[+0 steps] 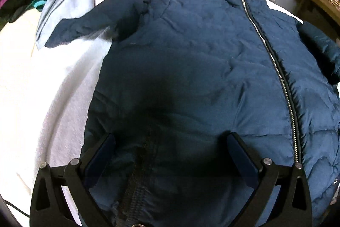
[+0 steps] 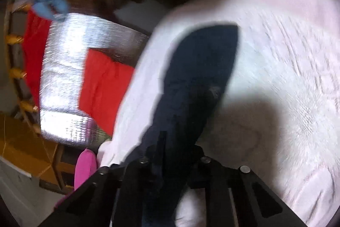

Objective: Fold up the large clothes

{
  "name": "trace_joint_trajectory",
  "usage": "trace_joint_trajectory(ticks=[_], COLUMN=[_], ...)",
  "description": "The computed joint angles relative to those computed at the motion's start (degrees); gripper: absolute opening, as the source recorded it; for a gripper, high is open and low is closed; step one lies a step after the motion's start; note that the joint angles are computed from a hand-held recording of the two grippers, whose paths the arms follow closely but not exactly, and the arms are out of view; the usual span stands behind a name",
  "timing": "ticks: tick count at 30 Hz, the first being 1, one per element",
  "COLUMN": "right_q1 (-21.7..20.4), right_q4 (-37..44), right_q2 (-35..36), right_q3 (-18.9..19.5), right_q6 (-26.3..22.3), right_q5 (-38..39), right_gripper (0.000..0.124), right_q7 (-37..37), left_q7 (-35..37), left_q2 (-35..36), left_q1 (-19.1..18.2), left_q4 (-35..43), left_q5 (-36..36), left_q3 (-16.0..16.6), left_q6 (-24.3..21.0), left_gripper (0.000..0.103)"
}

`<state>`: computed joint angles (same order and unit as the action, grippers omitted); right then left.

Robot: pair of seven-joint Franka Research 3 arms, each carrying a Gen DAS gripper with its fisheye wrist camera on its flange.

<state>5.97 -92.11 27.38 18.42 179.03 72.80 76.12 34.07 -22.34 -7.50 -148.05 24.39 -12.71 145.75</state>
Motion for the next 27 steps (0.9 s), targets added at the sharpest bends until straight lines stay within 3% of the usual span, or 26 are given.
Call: trace_joint_trajectory(ticks=[3, 6, 8, 14, 15, 16, 17, 18, 19, 23, 25, 27], right_q1=[-1.94, 1.63, 6.63, 20.68, 22.71, 23.86, 23.11, 22.88, 21.24, 12.76, 6.02, 2.92], right_q4=[1.83, 2.26, 2.40, 7.76, 9.56, 11.58, 12.31, 11.04, 9.77, 0.80, -5.23, -10.56], right_q2=[-2.64, -5.55, -6.45, -0.61, 1.40, 3.47, 4.94, 4.90, 5.21, 1.76, -2.94, -8.10], right_q3=[5.79, 5.73, 2.89, -4.26, -5.40, -5.77, -4.15, -3.26, -0.37, 9.37, 14.10, 14.26], right_q6=[0.66, -1.85, -4.19, -11.46, -13.52, -16.51, -17.11, -18.95, -17.60, -18.87, -22.64, -24.66], right_q5=[7.16, 5.53, -1.72, -23.93, -27.42, -30.29, -32.40, -30.49, -29.50, -10.71, 2.71, 10.42], right_gripper=[0.015, 0.015, 0.015, 0.018, 0.022, 0.038, 0.067, 0.079, 0.087, 0.087, 0.087, 0.087], right_q7=[-14.75, -20.07, -15.35, 4.88, 8.90, 12.15, 13.50, 13.58, 12.88, -0.77, -13.92, -21.01], left_q7=[1.99, 7.74, 10.91, 8.46, 8.86, 9.51, 10.13, 10.81, 11.31, 11.48, 11.57, 12.07], left_q2=[0.00, -0.30, -1.99, -12.26, -13.39, -14.77, -15.81, -16.37, -16.57, -15.09, -13.33, -10.41], left_q1=[-0.78, -2.27, -2.59, 0.58, 0.61, 0.48, 0.22, 0.19, 0.35, 1.53, 1.66, 1.21], left_q4=[-0.33, 0.21, 0.06, -4.03, -4.39, -4.81, -5.08, -5.02, -4.78, -2.75, -0.93, 1.56], left_q5=[-2.59, -6.42, -8.34, -4.46, -4.25, -4.16, -4.33, -4.27, -3.95, -1.70, -0.66, -0.19], left_q3=[1.60, 3.60, 4.19, 1.94, 2.06, 2.30, 2.55, 2.72, 2.65, 1.23, 0.42, -0.06], left_q6=[0.65, -0.94, -2.72, -4.03, -4.57, -5.07, -5.46, -5.65, -5.55, -3.11, -1.71, -0.06], left_gripper=[0.103, 0.103, 0.103, 0.103, 0.103, 0.103, 0.103, 0.103, 0.103, 0.103, 0.103, 0.103])
